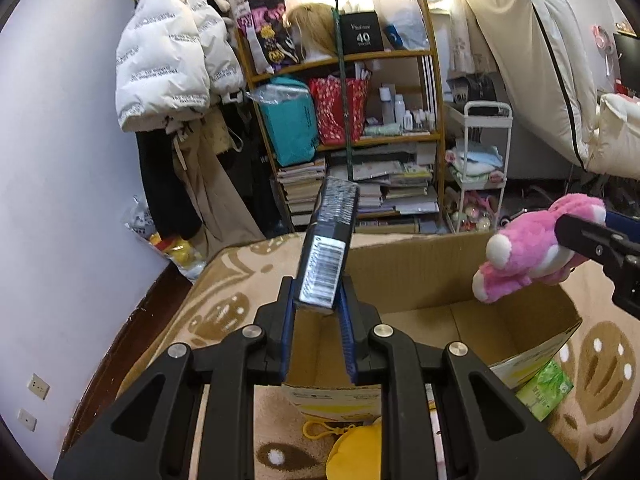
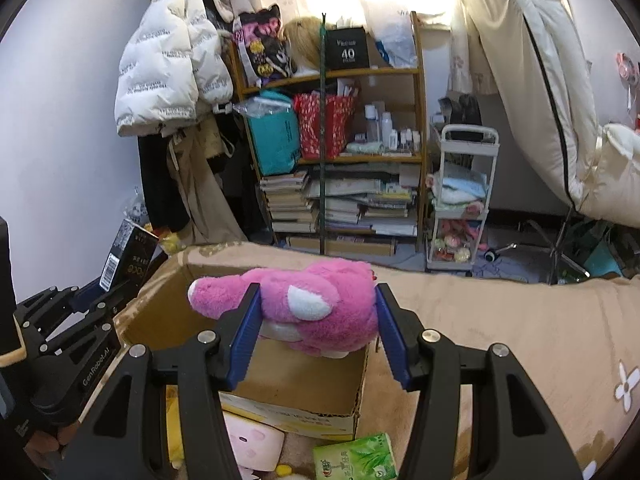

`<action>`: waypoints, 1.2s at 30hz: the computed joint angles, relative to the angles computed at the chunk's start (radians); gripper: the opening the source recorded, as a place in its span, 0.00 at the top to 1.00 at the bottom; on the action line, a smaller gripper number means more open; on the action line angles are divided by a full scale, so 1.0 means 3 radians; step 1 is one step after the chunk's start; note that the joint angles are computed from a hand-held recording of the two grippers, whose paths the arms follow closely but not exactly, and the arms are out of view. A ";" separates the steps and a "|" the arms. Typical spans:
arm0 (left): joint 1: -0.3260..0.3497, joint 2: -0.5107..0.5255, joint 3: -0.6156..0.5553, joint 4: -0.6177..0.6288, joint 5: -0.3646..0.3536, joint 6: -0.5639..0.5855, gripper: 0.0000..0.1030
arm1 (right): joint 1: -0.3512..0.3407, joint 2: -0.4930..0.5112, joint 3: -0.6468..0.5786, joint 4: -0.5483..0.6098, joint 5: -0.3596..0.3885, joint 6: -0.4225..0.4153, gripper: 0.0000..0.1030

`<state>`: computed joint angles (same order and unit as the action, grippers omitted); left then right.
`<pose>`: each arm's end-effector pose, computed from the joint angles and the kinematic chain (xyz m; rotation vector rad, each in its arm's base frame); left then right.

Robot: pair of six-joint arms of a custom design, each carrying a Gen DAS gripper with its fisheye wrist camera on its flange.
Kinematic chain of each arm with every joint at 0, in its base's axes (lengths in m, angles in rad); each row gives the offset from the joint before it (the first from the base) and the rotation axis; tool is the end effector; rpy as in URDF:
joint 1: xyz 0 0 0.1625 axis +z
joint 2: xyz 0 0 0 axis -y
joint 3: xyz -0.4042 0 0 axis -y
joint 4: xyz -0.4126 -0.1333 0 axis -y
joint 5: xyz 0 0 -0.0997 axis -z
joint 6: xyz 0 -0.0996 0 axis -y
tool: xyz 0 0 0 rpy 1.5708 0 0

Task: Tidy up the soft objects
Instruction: 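Open left tool over the box while right tool drops the bear inside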

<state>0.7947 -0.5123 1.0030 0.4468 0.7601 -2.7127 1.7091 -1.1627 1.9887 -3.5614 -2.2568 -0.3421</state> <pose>-0.3272 -0.6267 0.0519 1.0350 2.0744 -0.9111 0.1454 -0.5353 0.2913 0.0195 -2.1111 1.2715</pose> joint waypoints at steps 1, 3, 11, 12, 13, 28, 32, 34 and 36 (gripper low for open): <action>0.0012 0.0034 -0.0042 0.0054 0.0005 -0.0020 0.80 | -0.0013 0.0006 0.0004 0.0024 0.0004 0.0018 0.43; 0.0031 0.0097 -0.0123 0.0166 -0.0002 -0.0072 0.80 | -0.0035 0.0010 0.0006 0.0082 0.0026 0.0037 0.43; 0.0043 0.0184 -0.0206 0.0344 -0.0043 -0.0158 0.74 | -0.0061 0.0002 0.0036 0.0285 0.0057 0.0133 0.41; 0.0039 0.0178 -0.0189 0.0318 -0.0078 -0.0142 0.74 | -0.0059 0.0008 0.0037 0.0305 0.0032 0.0146 0.41; 0.0022 0.0136 -0.0095 0.0195 -0.0154 -0.0064 0.74 | -0.0048 0.0024 0.0034 0.0302 -0.0009 0.0112 0.41; -0.0081 -0.0215 0.0364 0.0146 -0.0302 -0.0131 0.39 | 0.0102 -0.0079 0.0250 0.0126 -0.0108 0.0052 0.12; -0.0127 -0.0300 0.0506 0.0135 -0.0359 -0.0174 0.21 | 0.0145 -0.0148 0.0313 0.0097 -0.0152 0.0094 0.04; -0.0139 -0.0330 0.0538 0.0183 -0.0363 -0.0270 0.17 | 0.0175 -0.0168 0.0346 0.0035 -0.0194 0.0121 0.00; -0.0145 -0.0351 0.0546 0.0271 -0.0330 -0.0377 0.15 | 0.0191 -0.0193 0.0370 0.0016 -0.0232 0.0148 0.00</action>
<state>0.7511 -0.6175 1.1668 0.5280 0.6610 -2.8257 1.7665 -1.2206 2.0997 -3.5566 -2.3262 -0.2976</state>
